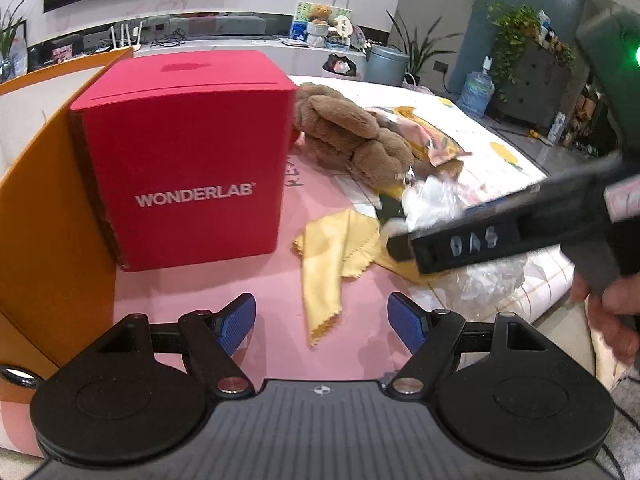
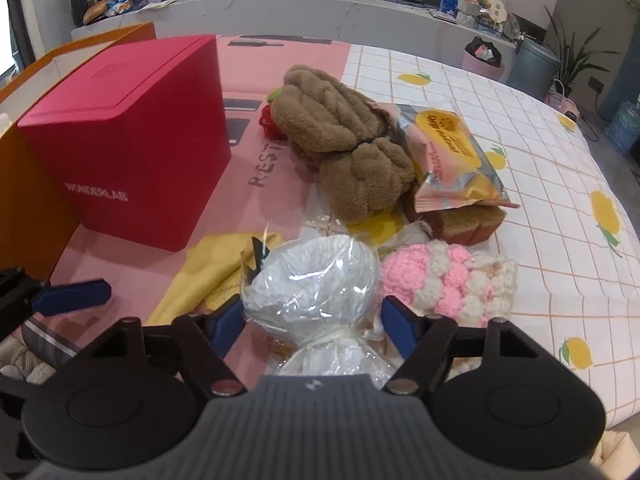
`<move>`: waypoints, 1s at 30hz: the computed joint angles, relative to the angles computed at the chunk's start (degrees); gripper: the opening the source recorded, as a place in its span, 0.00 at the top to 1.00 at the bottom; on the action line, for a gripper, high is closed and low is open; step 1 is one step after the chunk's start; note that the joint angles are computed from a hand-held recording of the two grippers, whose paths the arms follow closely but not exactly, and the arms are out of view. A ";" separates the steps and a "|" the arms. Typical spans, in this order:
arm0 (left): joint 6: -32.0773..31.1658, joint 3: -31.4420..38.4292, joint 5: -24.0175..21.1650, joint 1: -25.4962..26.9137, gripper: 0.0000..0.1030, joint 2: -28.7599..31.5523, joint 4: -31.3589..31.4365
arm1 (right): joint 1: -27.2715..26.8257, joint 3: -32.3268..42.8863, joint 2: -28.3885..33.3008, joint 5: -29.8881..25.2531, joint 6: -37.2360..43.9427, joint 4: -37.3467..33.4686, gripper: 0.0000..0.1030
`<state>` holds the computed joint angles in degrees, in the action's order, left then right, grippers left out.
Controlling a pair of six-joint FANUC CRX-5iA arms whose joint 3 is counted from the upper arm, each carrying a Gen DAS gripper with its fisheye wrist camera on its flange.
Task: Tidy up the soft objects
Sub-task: 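Lift the clear bundle with the right gripper while the left gripper grasps the yellow cloth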
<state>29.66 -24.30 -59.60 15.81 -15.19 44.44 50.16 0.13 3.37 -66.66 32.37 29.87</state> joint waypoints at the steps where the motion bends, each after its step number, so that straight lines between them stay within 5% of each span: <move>1: -0.40 -0.13 0.41 -0.32 0.14 -0.33 -0.44 | -0.08 -0.23 -0.50 0.32 -0.36 -0.11 0.33; 15: -11.80 -2.13 5.70 -5.87 0.14 -1.89 2.62 | -2.60 -8.17 -10.53 4.99 -14.79 8.01 0.34; 30: 4.14 2.95 16.55 -14.60 0.14 5.24 -7.26 | -5.31 -12.12 -15.16 9.98 -15.89 4.72 0.35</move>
<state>33.79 -21.34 -43.05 1.21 -9.95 37.18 44.85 -12.00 -11.79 -56.68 16.47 34.59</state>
